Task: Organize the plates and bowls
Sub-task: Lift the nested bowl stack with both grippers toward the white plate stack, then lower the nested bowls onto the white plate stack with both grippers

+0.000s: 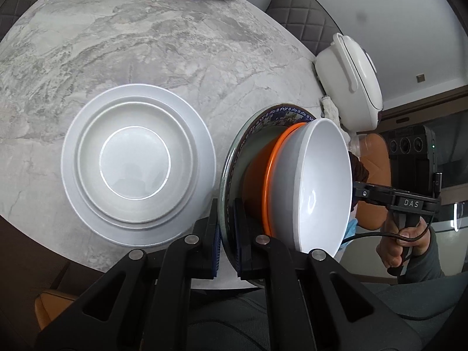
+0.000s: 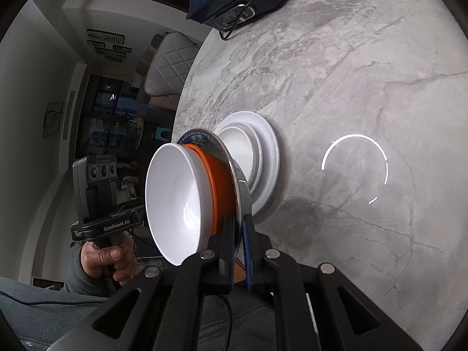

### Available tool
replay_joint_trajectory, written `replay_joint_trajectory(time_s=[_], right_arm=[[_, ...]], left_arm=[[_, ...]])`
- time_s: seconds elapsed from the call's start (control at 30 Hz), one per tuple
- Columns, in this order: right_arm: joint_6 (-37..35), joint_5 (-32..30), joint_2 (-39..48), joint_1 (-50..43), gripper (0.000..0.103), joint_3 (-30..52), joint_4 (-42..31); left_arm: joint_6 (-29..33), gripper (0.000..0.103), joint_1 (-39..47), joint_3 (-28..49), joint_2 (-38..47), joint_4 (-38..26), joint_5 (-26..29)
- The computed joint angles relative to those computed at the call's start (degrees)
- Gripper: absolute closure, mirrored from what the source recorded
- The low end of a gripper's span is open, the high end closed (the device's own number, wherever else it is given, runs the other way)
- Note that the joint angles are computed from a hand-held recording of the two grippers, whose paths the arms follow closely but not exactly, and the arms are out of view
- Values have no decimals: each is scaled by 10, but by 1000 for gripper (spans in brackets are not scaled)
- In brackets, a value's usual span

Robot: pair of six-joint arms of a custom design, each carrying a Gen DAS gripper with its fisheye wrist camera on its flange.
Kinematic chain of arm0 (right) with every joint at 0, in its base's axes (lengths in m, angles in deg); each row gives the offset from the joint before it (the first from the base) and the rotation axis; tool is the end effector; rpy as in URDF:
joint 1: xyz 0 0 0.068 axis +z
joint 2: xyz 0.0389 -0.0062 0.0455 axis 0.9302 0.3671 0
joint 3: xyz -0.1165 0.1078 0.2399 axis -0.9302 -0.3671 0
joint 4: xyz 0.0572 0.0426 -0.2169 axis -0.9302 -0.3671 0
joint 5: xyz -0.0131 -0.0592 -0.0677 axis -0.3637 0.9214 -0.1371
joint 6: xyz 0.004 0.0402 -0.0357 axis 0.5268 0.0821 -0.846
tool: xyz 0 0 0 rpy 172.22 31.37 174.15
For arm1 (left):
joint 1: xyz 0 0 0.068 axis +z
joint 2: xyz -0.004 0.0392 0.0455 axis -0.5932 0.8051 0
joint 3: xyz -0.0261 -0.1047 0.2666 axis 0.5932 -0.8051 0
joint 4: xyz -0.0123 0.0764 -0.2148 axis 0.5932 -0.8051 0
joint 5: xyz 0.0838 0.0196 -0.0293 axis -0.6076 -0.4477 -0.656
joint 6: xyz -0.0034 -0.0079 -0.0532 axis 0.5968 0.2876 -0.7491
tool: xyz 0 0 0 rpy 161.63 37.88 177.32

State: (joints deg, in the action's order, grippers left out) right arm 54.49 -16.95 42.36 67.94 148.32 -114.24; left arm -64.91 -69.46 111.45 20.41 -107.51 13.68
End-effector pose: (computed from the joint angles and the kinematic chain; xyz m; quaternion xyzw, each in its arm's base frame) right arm 0.2892 0.0239 0.3312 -0.0588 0.9106 0.4082 0.0276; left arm 0.2393 -0.1708 0.3341 0.0235 0.9617 -0.2624 0.0752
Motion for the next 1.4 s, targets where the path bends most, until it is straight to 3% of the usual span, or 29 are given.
replay_joint_trajectory(time_s=[0.3,0.57,1.0,1.4], right_arm=[[158,11,38,128,93,42,114],[235,34,80,179,93,46,188],[299,71,119,206,93,-4,287],[332,89,106,201,93,-91,358]], left_arm=[[146,99,162,-31,-29,-53,46],[236,99,245,-65,12,-30,72],[304,99,278,-117,95,56,79],[300,99,247,-128,142,112,56]])
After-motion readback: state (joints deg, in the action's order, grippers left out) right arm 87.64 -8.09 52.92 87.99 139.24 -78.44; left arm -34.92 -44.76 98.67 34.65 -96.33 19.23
